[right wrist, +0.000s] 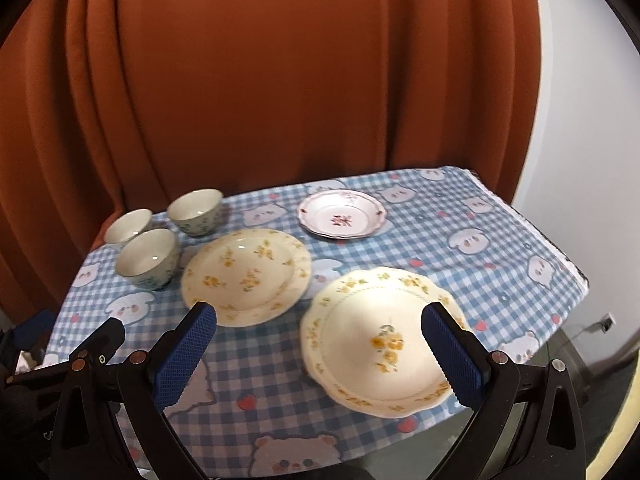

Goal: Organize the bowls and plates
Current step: 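Move the right tool to the scalloped yellow-flower plate and grip its rim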

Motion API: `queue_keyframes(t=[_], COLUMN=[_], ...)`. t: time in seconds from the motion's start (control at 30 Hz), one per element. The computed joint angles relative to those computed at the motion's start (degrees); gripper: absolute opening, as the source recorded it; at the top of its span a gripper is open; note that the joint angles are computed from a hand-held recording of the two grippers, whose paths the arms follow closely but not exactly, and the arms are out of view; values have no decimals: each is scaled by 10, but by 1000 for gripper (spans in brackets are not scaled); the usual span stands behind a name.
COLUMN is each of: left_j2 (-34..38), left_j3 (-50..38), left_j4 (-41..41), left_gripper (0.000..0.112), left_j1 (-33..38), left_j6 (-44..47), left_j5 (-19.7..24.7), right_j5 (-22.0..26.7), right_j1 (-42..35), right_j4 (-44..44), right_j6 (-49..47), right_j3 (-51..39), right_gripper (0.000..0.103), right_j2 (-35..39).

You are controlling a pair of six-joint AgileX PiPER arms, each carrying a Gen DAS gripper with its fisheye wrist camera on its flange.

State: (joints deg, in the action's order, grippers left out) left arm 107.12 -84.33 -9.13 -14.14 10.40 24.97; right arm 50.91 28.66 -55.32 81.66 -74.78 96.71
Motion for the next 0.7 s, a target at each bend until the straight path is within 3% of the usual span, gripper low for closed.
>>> queue_keyframes(t=[0.2,0.27,0.47,0.7], left_j2=[52,81,166,279], left_j3=[-54,-97,-218,-380], left_j4=[98,135,194,221], left_gripper=[97,95,92,90], left_j1=[-53,-78,-137,-187], left_j6=[-126,-181,-289,-362], left_j5=[21,57,140,249], right_j5=[-49,-81,-186,-250], right_j1=[-62,-94,-212,-324], right_j4=[20,29,101,263], right_j6=[-32,-60,-204,-446], right_j3=[32,45,61,34], right_gripper=[103,103,103,100], right_j2=[-3,-4,7,55])
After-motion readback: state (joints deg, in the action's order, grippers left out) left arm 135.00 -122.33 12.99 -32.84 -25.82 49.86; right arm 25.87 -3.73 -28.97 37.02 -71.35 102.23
